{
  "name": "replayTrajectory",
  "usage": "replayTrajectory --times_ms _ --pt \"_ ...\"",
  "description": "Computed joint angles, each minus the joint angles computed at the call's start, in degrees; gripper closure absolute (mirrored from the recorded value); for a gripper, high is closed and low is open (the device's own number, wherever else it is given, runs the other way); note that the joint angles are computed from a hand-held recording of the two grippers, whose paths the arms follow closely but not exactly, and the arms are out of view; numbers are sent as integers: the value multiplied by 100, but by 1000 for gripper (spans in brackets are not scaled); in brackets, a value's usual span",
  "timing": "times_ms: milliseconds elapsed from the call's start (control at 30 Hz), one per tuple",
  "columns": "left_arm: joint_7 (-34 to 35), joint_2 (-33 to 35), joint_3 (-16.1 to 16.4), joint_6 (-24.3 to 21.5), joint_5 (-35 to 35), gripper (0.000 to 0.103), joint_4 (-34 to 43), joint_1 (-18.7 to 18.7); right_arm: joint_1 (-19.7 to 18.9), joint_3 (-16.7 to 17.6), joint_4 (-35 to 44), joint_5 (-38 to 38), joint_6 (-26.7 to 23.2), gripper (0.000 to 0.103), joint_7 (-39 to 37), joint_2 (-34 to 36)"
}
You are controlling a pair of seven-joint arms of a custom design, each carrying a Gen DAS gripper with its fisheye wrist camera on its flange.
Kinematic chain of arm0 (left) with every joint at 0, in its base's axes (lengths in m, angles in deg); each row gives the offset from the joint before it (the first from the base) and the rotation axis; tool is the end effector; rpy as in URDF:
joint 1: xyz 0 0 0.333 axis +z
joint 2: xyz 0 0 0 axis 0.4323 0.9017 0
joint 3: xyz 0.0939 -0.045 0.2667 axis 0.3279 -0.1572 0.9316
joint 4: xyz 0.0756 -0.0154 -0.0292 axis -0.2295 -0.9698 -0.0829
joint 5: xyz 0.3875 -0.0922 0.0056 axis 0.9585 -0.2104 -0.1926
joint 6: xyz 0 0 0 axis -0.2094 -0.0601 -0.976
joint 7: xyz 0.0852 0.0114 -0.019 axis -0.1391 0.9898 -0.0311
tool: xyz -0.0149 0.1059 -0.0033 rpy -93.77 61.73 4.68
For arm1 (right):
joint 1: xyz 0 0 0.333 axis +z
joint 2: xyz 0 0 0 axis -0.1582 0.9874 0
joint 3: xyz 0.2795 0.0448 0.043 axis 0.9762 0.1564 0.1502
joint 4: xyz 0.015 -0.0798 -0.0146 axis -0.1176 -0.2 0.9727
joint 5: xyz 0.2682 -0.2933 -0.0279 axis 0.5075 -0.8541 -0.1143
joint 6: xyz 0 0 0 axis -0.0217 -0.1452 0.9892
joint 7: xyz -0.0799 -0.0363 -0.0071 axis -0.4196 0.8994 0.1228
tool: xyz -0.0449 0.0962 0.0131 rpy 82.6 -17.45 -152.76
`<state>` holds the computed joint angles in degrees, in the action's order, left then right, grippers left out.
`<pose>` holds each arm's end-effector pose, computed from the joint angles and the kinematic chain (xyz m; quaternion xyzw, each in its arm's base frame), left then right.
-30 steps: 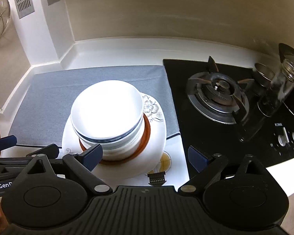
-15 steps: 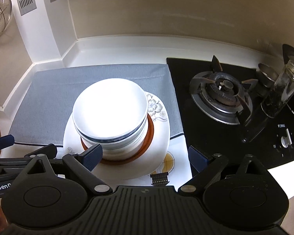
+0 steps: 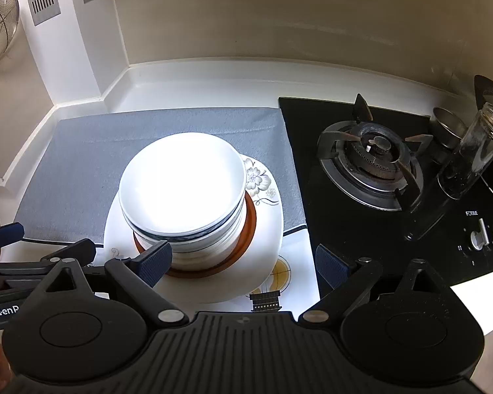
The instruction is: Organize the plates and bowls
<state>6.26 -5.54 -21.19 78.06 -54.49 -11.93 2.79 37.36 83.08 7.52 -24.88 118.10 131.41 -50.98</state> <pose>0.5927 -0.3508 0.5196 -0.5857 0.7197 -0.3002 0.2211 0.5047 0.5269 0.5402 -0.6289 0.7176 -0.2108 0.2124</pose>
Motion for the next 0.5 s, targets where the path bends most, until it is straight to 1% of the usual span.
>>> replayTrajectory --times_ms 500 --pt "27 -22 3 70 -60 0 -47 39 42 -30 207 18 -65 8 -72 129"
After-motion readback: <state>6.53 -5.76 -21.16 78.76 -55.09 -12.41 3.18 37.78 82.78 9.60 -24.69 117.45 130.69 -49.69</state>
